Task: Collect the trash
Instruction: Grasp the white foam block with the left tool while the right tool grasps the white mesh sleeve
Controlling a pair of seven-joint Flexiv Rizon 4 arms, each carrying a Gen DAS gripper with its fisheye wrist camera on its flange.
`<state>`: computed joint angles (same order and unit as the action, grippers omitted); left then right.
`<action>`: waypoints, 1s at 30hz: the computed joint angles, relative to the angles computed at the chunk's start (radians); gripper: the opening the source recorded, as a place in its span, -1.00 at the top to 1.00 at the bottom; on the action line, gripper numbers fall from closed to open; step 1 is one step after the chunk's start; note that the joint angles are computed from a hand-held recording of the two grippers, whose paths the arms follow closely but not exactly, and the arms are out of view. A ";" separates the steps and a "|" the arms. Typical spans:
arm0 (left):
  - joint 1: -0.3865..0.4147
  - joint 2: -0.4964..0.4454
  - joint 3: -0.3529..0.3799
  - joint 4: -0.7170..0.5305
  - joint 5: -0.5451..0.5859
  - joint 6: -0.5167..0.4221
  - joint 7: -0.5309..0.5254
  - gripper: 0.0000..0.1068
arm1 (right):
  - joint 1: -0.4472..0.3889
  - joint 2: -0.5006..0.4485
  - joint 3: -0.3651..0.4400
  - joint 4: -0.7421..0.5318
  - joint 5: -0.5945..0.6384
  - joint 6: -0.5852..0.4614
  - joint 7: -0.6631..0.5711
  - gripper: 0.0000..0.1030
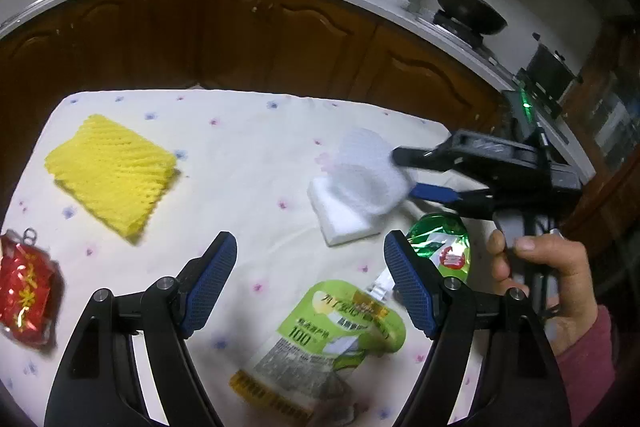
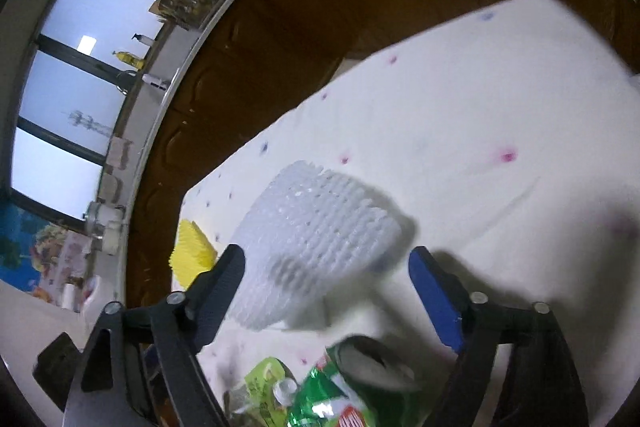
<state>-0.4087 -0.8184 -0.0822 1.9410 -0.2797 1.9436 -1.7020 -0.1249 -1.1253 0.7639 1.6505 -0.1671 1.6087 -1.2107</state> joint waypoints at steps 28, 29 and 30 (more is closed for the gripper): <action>-0.220 -0.186 0.295 -0.469 0.081 -0.542 -0.154 -0.03 | -0.042 0.168 -0.195 0.422 -0.075 0.765 0.174 0.85; -0.208 -0.180 0.282 -0.462 0.092 -0.532 -0.161 0.19 | -0.038 0.173 -0.206 0.433 -0.077 0.781 0.185 0.85; -0.198 -0.169 0.275 -0.444 0.102 -0.514 -0.172 0.44 | -0.033 0.177 -0.215 0.443 -0.081 0.796 0.196 0.85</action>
<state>-0.6067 -0.9872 0.1929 1.4975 -0.1774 1.4300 -1.8744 -0.1582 -0.9482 0.5487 2.0937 -0.2478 2.4044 -1.0145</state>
